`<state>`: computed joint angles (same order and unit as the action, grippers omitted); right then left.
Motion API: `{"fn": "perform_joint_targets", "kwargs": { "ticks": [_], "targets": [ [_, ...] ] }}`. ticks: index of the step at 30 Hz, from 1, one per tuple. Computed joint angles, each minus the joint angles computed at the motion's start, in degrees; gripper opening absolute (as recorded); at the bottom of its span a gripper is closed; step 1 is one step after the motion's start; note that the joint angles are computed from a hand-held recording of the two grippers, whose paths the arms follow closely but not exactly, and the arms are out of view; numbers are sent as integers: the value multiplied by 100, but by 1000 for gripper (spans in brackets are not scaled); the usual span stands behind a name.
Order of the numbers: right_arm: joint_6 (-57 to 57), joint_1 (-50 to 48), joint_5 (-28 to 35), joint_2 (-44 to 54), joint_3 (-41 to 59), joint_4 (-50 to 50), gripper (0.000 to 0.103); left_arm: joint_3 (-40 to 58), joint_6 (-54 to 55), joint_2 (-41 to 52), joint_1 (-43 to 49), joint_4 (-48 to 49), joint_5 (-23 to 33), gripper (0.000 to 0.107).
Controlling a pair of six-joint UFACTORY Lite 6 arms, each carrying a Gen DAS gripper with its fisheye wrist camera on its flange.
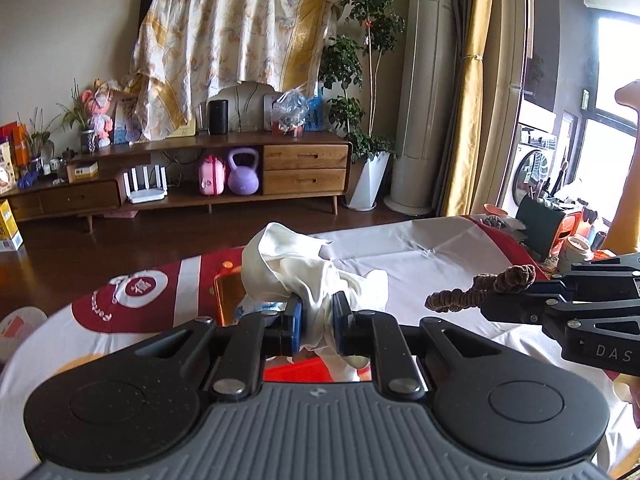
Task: Organize soft objects
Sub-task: 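Carry the white cloth and hair tie with both tools over the red tin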
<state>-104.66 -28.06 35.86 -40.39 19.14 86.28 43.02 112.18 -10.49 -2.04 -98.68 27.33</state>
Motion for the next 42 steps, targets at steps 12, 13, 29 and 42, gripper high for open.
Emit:
{"fn": "perform_joint_targets", "kwargs": {
  "ticks": [12,13,29,42],
  "targets": [
    [-1522,583,-507,2168,1234,1623,13,1668,137,1685,-331,-240,-371,15],
    [-1634,642,-544,2339,1358,1753,13,1837,19,1857,-326,-158,-383,15],
    [-3225,1446,-1051,5170,3233,3625,13,4268,-1226,4395,-526,711,-662,15],
    [-3545,1727,-1405,6678,4427,4177,13,5872,-2852,5930,-725,2149,-1007,15]
  ]
}}
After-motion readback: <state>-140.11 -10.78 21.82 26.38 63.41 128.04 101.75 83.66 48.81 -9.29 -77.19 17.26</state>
